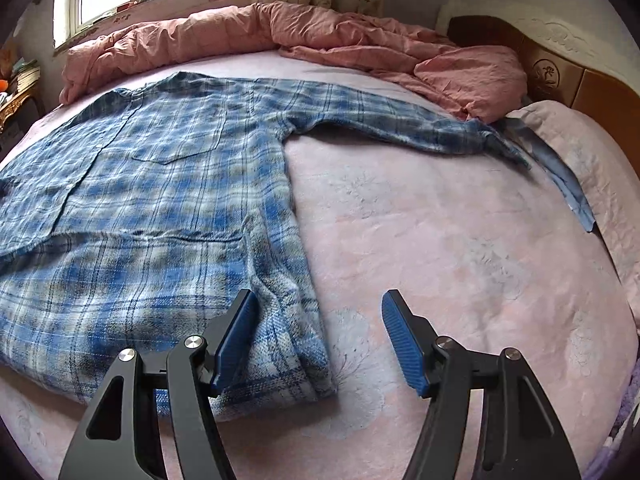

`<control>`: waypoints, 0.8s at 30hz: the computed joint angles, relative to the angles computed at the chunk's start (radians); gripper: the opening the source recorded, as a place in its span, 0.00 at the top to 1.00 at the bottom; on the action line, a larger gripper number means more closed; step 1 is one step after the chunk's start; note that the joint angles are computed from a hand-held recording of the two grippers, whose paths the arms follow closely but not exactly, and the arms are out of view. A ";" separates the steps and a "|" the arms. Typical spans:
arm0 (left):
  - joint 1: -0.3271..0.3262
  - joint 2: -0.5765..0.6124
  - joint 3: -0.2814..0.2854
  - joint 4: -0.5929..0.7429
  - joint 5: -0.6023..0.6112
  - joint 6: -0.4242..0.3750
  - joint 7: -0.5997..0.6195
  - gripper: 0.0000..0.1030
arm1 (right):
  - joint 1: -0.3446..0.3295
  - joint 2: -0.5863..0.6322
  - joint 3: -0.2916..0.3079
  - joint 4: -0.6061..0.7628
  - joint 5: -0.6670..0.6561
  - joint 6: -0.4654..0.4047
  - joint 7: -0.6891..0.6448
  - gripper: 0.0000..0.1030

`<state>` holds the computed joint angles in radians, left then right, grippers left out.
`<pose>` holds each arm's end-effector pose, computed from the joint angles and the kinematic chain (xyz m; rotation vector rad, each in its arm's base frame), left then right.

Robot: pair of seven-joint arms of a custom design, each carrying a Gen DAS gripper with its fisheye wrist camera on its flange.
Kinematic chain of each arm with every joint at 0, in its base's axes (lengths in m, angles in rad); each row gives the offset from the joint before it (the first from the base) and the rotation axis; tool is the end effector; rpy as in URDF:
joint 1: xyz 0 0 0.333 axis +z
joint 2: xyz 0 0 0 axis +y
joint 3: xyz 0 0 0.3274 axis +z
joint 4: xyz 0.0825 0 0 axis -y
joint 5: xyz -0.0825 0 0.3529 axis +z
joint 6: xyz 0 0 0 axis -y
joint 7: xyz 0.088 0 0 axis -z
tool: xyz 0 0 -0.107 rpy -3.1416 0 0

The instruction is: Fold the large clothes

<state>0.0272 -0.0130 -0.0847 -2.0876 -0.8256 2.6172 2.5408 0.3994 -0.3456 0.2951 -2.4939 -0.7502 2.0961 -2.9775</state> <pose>0.5543 -0.0155 0.5108 -1.4653 2.2391 -1.0116 0.3243 0.2324 0.4421 -1.2298 2.4546 -1.0045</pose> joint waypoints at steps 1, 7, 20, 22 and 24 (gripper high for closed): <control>0.011 0.003 0.012 0.023 -0.020 -0.102 0.007 0.14 | 0.001 -0.007 -0.004 -0.008 0.001 0.015 0.003 0.35; 0.023 0.010 0.000 0.035 0.059 -0.246 -0.044 0.13 | -0.007 -0.017 0.003 -0.018 0.003 0.048 0.010 0.35; -0.046 -0.111 0.009 -0.160 0.138 -0.036 0.214 0.05 | -0.009 -0.041 0.010 -0.030 -0.034 0.069 0.008 0.35; -0.046 -0.095 0.004 -0.179 0.203 0.039 0.164 0.05 | -0.013 -0.044 0.005 -0.035 -0.039 0.096 0.005 0.35; -0.043 -0.062 -0.011 -0.195 0.290 0.176 0.043 0.12 | -0.018 -0.037 0.010 -0.029 -0.051 0.109 0.000 0.35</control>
<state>-0.0160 -0.0748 -0.0960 -2.2828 -0.5351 2.7937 2.5837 0.3814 -0.3824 0.3052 -2.5231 -0.8015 2.2049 -2.9778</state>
